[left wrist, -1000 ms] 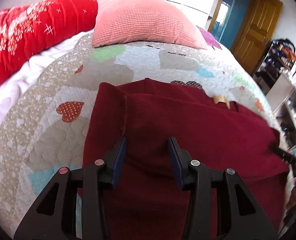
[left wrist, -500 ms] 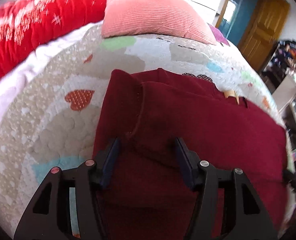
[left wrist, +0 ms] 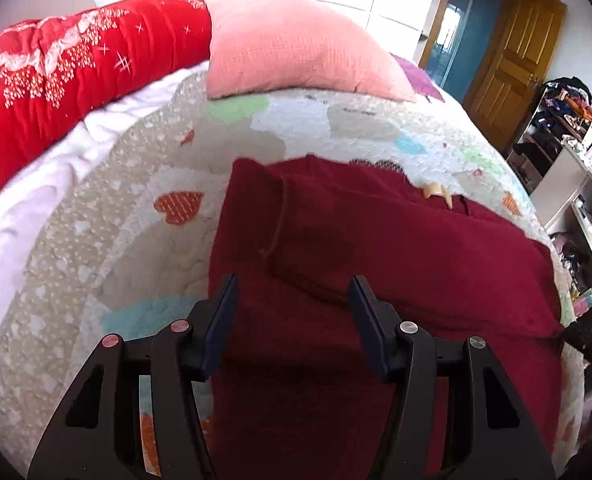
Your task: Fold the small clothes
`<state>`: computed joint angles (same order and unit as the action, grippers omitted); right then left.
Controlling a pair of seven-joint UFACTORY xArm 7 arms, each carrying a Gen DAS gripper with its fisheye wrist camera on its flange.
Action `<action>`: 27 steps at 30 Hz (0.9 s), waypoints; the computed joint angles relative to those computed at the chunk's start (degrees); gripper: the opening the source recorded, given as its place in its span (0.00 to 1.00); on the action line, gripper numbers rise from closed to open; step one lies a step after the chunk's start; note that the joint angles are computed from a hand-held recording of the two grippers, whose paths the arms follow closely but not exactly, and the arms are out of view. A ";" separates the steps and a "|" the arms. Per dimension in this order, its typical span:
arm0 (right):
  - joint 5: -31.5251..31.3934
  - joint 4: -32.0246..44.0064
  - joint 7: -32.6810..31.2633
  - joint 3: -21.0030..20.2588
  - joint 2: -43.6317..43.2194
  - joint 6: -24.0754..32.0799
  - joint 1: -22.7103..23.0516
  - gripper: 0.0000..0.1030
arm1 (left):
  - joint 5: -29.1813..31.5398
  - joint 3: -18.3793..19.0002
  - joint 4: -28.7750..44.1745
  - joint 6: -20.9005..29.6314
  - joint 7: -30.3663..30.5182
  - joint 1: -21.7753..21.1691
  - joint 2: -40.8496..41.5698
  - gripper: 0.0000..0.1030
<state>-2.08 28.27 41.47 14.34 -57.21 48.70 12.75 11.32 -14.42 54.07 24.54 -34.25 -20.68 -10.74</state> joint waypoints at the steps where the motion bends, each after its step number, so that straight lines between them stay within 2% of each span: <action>1: -0.30 0.74 -0.03 0.19 0.10 -0.32 -0.16 0.39 | -0.30 0.16 0.33 0.01 0.15 -0.01 0.24 0.55; 7: -1.80 3.32 -0.63 0.43 6.98 -6.82 -2.04 0.39 | 2.74 0.06 3.87 2.21 -3.27 0.44 5.15 0.55; 12: -2.78 3.36 -0.66 -0.10 13.54 -7.99 -2.60 0.39 | 8.35 0.54 4.51 2.25 -7.15 -0.45 6.98 0.55; 13: -2.99 2.97 -0.36 -0.11 12.96 -8.43 -2.51 0.39 | 7.80 0.79 4.52 2.41 -6.78 -0.71 6.82 0.55; 17: -1.56 3.34 -0.73 -1.01 8.45 -4.12 -0.15 0.39 | 4.22 1.31 3.52 3.29 -3.63 -1.43 4.55 0.55; 20: -0.89 3.24 -0.56 -0.60 4.81 -0.80 0.58 0.43 | 2.27 1.19 1.59 3.74 -1.90 -1.59 1.42 0.55; 22: 0.30 2.25 -0.09 -0.86 2.82 -0.04 1.17 0.48 | -0.59 1.57 -0.54 4.19 0.51 -1.95 -1.63 0.55; 27: 4.54 -2.15 2.27 -1.25 -0.87 1.57 3.11 0.48 | -8.02 3.07 -8.15 5.14 6.40 -2.40 -11.62 0.55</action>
